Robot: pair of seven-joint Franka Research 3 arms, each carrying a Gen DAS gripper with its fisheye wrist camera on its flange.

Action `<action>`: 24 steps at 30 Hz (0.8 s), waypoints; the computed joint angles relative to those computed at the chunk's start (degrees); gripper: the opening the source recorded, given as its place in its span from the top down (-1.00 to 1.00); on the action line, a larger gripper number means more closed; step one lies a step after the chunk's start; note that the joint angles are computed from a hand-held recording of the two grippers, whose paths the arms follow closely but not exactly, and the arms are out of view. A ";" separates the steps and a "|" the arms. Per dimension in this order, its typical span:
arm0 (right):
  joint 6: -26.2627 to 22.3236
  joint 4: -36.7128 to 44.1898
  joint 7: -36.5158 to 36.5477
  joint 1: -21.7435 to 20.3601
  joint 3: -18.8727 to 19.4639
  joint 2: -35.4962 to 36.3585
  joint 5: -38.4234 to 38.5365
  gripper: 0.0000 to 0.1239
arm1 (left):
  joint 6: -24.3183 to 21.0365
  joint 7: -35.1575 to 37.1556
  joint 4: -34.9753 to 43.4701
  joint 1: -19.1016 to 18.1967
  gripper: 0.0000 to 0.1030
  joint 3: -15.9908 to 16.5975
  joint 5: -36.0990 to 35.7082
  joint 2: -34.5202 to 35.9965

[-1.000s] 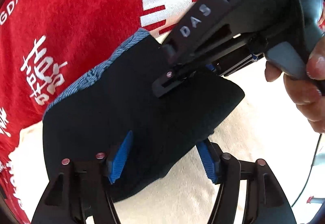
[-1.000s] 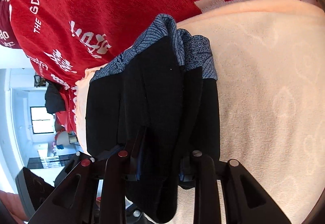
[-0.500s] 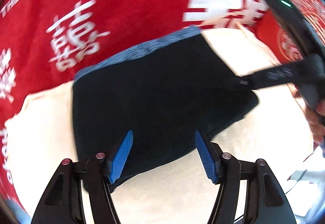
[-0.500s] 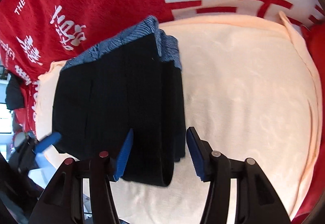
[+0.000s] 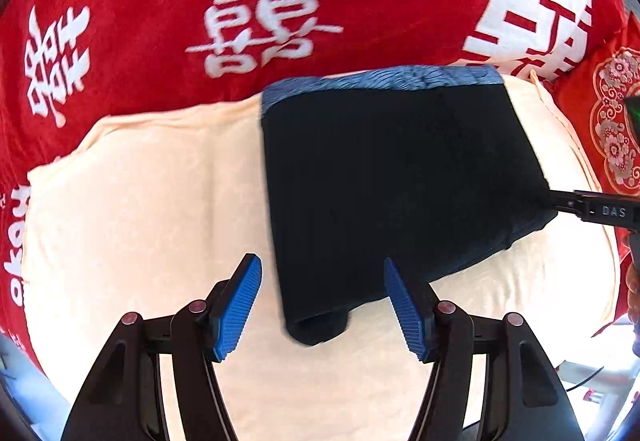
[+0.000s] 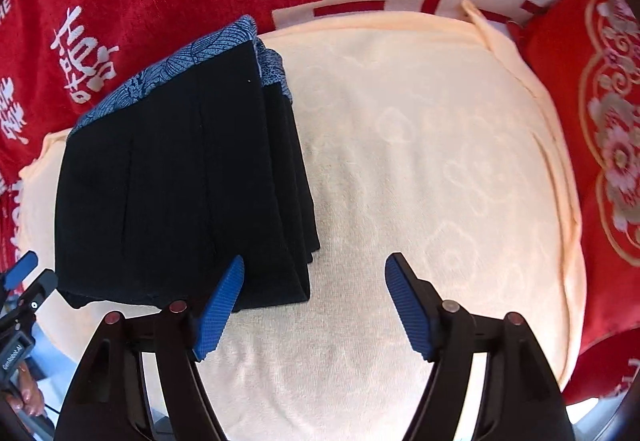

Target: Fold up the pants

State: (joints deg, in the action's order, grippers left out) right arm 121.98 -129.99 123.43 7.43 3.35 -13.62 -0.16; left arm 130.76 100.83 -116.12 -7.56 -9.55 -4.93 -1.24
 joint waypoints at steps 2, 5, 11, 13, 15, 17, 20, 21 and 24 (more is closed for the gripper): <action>-1.58 0.10 2.99 0.15 1.07 -0.84 -1.32 -0.23 | -1.10 1.58 0.66 0.57 -0.26 0.55 -0.73 0.40; -3.88 0.22 6.92 0.92 2.37 -1.99 -2.24 -0.23 | -2.38 4.04 1.19 1.45 -0.26 1.09 -1.50 0.65; -2.77 -2.03 11.00 3.43 3.01 -4.76 3.07 -0.29 | -2.75 6.00 1.55 2.69 -0.84 1.46 -2.03 0.78; -1.72 -2.55 12.20 4.02 3.35 -5.00 4.52 -0.29 | -3.20 7.00 2.12 3.02 -0.85 1.60 -3.46 1.15; -0.60 -2.95 12.94 4.63 3.61 -5.13 5.73 -0.31 | -3.75 6.91 2.79 3.26 -0.85 1.57 -3.56 1.96; 0.75 -3.03 12.98 5.30 3.65 -4.62 7.09 -0.32 | -4.46 6.51 3.45 3.41 -0.85 1.41 -3.16 3.01; 2.62 -3.32 11.59 6.21 3.46 -4.59 8.77 -0.36 | -5.49 4.87 4.32 3.44 -0.84 1.01 -2.08 4.27; 3.01 -3.25 11.14 6.30 3.48 -4.50 8.70 -0.37 | -5.76 4.45 4.54 3.46 -0.85 0.90 -1.95 4.50; 3.42 -3.29 9.45 6.37 3.32 -4.72 8.33 -0.38 | -6.31 2.72 5.18 3.38 -0.85 0.60 -1.35 4.85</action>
